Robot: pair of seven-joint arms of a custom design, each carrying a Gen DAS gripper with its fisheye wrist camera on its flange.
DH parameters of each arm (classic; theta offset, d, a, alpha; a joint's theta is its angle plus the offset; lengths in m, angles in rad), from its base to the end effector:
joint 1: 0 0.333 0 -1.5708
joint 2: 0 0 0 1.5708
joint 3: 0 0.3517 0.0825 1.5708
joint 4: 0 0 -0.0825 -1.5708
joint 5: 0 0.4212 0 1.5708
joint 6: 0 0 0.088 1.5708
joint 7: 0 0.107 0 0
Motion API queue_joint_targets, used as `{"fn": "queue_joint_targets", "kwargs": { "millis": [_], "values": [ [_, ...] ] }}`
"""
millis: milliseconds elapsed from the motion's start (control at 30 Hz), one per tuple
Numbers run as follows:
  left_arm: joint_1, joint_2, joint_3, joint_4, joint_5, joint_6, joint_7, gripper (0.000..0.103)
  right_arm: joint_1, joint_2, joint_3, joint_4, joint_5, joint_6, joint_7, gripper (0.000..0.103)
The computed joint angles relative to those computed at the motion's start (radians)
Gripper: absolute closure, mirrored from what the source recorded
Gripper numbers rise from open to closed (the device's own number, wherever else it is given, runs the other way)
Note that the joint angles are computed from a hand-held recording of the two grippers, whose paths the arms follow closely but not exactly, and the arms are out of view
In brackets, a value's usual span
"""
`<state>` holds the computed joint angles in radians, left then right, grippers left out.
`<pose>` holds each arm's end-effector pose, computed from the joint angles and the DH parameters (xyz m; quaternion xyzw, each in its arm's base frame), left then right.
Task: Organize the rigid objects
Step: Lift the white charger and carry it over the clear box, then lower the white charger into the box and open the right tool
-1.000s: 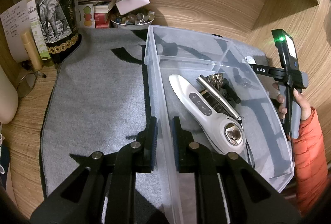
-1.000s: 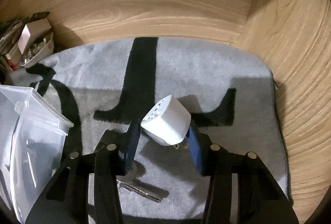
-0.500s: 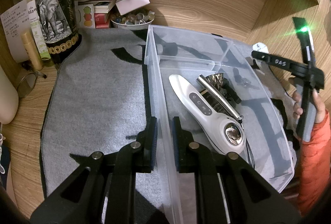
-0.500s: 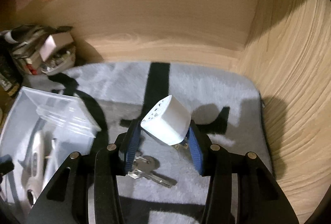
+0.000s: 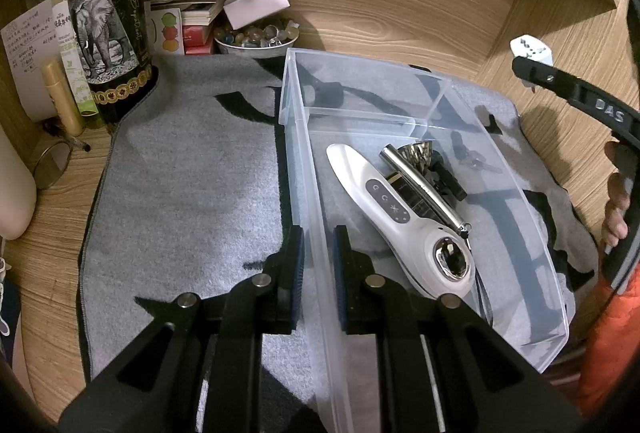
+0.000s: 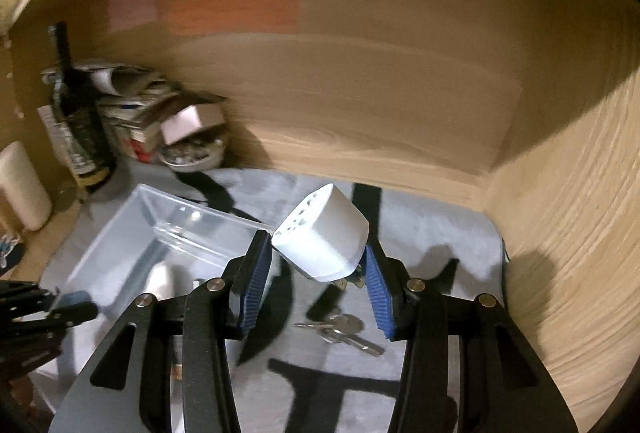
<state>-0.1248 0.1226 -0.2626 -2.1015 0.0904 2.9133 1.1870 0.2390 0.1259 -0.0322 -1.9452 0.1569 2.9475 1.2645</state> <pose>0.5969 -0.2440 0.4575 -0.6410 0.6881 -0.3093 0.1415 0.6609 0.1292 0.5404 -0.7481 0.5093 -0.2838 0.3170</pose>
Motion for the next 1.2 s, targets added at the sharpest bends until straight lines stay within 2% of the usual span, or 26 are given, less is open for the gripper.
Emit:
{"fn": "queue_joint_targets", "kwargs": {
  "millis": [200, 433, 733, 1200],
  "values": [
    [0.001, 0.000, 0.000, 0.000, 0.001, 0.000, 0.000, 0.090, -0.007, -0.035, 0.052, -0.037, 0.108, 0.010, -0.139, 0.061],
    [0.001, 0.000, 0.000, 0.000, 0.003, 0.000, -0.001, 0.090, 0.010, -0.047, 0.073, -0.064, 0.159, -0.027, -0.238, 0.061],
    [0.002, 0.001, -0.002, 0.000, -0.007, 0.001, 0.006, 0.090, 0.042, -0.029, 0.061, -0.081, 0.058, -0.078, -0.204, 0.061],
    [0.004, 0.000, -0.004, 0.000, -0.019, 0.001, 0.012, 0.090, 0.067, 0.018, 0.033, -0.037, -0.096, -0.171, -0.089, 0.061]
  ]
}}
